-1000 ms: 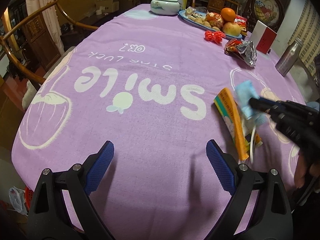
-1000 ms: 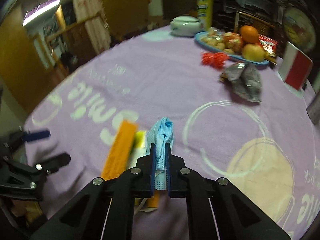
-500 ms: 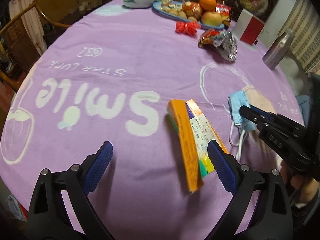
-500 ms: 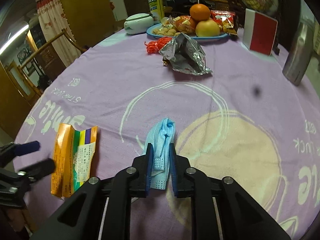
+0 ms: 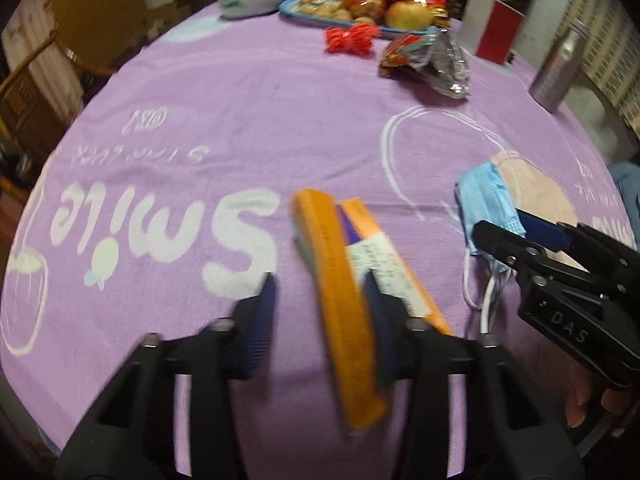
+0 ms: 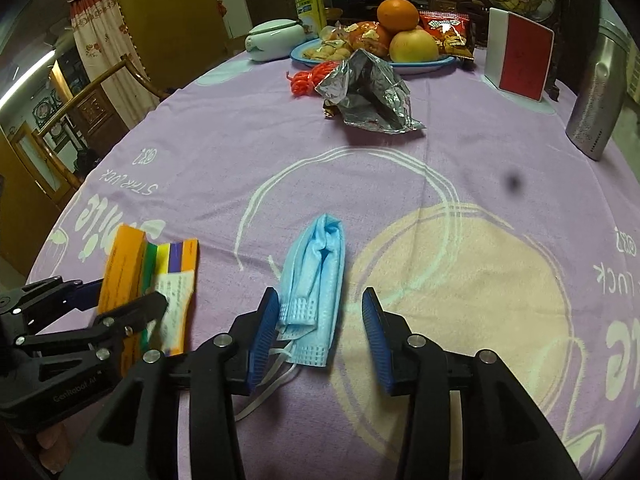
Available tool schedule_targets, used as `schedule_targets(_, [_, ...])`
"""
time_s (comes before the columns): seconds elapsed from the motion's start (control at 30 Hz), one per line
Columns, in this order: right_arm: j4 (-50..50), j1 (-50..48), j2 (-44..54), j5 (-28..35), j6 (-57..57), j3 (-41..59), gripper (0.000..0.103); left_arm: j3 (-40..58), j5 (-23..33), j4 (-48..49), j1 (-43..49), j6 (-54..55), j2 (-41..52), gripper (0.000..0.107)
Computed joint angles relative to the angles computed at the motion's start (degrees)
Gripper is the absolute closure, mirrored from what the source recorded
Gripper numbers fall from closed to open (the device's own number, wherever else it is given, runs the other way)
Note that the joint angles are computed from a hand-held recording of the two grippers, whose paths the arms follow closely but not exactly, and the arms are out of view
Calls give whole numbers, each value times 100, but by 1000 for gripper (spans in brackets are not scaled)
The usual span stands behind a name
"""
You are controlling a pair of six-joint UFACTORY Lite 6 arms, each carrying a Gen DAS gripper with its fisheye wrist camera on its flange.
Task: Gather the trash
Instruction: 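Grasp the orange medicine box with the left gripper while the right gripper holds the mask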
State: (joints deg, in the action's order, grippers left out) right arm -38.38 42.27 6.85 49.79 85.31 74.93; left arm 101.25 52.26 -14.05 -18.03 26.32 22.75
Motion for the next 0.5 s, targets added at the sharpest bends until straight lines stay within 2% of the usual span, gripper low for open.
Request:
schedule_targets(0.03, [-50,10,8,14,35,-5,60,-63,-75,91,-38,-59,-73,87])
schedule_targets(0.07, [-71,22,40,50,17,23,61,-115,-124,150,-36,-112,-142,90])
schedule_targets(0.1, [-87,31,51,62,15,38,64,-90,-105,130,-8,-121,-148,90])
schedule_targets(0.13, [-111,50,33,9,23,30,74,-87,-48,-1,89,-43,-190,90])
schedule_targets(0.17, [-150,75,15,-31,20,32,77,-95,-7,-92,188,28,-240,90])
schedule_targets(0.37, [-390,213,79,-29,124,111,82,-552,-200,-429,899,479,-918,90])
schedule_targets(0.5, [-366,208,169,-60,109,188,87,-748,-82,-898,1613,1009,-1241,90])
